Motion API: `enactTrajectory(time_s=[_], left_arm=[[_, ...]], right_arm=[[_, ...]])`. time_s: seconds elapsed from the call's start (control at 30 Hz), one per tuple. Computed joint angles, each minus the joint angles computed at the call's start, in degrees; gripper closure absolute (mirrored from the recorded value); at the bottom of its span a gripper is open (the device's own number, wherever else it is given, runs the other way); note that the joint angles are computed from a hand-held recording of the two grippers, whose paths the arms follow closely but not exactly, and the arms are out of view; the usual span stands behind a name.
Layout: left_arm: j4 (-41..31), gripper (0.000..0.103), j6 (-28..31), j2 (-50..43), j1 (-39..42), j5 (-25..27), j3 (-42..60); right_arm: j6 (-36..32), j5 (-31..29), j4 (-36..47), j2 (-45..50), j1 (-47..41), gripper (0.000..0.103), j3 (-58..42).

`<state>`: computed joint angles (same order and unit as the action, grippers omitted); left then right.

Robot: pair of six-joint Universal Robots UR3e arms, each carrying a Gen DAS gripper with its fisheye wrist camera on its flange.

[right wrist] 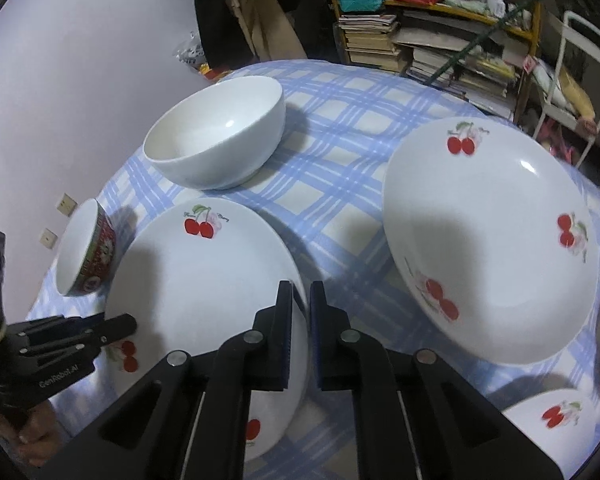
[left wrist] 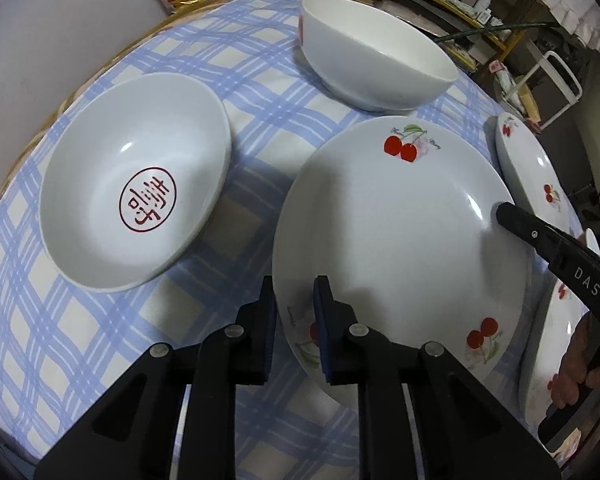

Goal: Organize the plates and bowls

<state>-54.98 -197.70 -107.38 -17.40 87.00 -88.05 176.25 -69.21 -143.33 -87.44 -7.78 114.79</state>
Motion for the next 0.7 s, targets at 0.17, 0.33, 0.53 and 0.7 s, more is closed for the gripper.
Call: enactTrajectory(time_s=[0.17,0.33,0.53,0.7], left_arm=[[-0.14,0.086,0.33,1.85,0.76,-1.32,-1.55],[-0.72,0.086,1.26,4.39,0.97,-3.2,-3.03],[-2.35,0.085,2.06,7.78,0.55,-4.18,-4.46],[-1.42,0.085,2.48,12.21,-0.51,-3.67,-6.83]], right_arm=[[0.19,-1.22,1.88,-2.7,0.57,0.093,1.04],[0.32,-1.06,5.25,-7.73,-0.74,0.093,3.27],[-2.51,-0.33,11.77,-14.0,-1.97,0.093,3.49],[-2.78,-1.85,14.95,-18.4,-1.46,0.093,3.26]])
